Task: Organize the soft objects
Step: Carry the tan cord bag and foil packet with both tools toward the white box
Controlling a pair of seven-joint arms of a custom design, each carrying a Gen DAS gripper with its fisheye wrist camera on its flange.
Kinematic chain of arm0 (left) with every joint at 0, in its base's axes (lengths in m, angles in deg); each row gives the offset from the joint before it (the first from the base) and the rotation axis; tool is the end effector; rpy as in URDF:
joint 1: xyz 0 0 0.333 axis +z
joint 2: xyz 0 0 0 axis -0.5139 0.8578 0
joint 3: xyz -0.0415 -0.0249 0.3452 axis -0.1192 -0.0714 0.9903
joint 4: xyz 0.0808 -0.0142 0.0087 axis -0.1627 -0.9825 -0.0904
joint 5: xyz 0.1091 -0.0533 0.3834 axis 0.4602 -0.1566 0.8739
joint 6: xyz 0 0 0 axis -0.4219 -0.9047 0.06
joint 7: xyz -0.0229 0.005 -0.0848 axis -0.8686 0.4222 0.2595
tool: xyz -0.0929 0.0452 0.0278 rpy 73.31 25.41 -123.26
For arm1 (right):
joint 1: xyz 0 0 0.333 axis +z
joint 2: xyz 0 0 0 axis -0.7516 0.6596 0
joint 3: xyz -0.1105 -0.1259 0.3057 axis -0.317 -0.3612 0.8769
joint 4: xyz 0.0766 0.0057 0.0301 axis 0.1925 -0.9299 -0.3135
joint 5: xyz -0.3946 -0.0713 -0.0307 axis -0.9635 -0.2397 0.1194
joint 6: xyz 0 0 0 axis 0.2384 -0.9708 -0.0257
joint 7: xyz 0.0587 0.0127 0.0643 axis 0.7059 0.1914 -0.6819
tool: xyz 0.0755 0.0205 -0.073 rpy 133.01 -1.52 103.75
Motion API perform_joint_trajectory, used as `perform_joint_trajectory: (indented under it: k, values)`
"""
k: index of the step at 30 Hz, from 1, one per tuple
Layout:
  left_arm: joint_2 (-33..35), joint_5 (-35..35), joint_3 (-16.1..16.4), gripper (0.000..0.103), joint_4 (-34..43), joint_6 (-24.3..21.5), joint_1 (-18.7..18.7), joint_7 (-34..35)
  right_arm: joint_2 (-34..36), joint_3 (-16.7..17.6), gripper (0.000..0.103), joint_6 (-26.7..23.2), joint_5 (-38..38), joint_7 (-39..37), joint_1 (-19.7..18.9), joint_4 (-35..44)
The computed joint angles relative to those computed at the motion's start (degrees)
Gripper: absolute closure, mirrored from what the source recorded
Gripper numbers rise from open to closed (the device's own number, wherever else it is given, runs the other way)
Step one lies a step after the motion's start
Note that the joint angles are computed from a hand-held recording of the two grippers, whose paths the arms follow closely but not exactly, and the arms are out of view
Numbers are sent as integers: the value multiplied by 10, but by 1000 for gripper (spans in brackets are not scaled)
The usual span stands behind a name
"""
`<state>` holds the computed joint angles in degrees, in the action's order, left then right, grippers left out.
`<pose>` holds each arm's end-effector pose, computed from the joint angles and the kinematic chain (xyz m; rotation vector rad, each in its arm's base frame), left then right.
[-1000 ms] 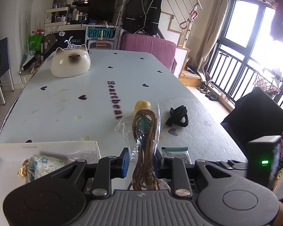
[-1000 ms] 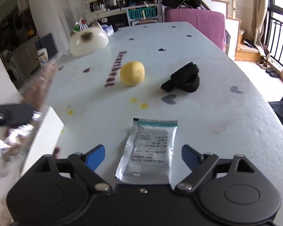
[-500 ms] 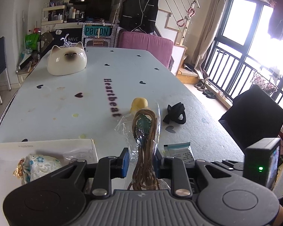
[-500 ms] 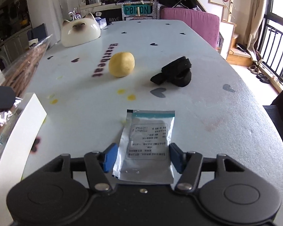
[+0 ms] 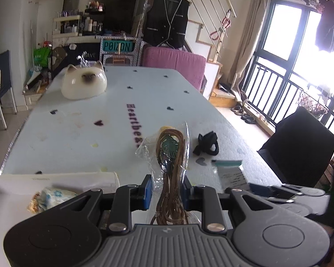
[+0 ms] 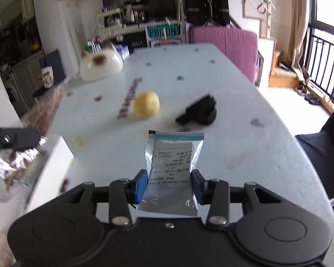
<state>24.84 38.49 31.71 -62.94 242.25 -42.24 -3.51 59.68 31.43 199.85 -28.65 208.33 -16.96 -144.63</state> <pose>0.6627 -0.2508 0.5563 -1.7043 1.7905 -1.0484 0.7022 0.3362 0.4920 -1.7653 1.5524 -0.5958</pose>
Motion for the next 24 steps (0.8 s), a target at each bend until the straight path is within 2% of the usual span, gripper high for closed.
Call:
perform_joint_trajectory:
  k: [4, 9, 13, 19, 24]
  values:
    - [-23, 34, 20, 76, -17, 7, -10, -30, -24, -10, 59, 36, -7, 9, 8, -21]
    - [-58, 81, 35, 75, -50, 17, -8, -76, -44, 5, 59, 66, 7, -13, 4, -32]
    - [-89, 124, 42, 75, -83, 15, 3, -121, -50, 51, 59, 76, 51, -65, -20, -31]
    - [-129, 174, 39, 75, -130, -1, 37, -178, -42, 92, 58, 71, 103, -142, -29, -15]
    - [-155, 180, 33, 75, -165, -14, 69, -184, -26, 110, 58, 52, 133, -191, -23, 8]
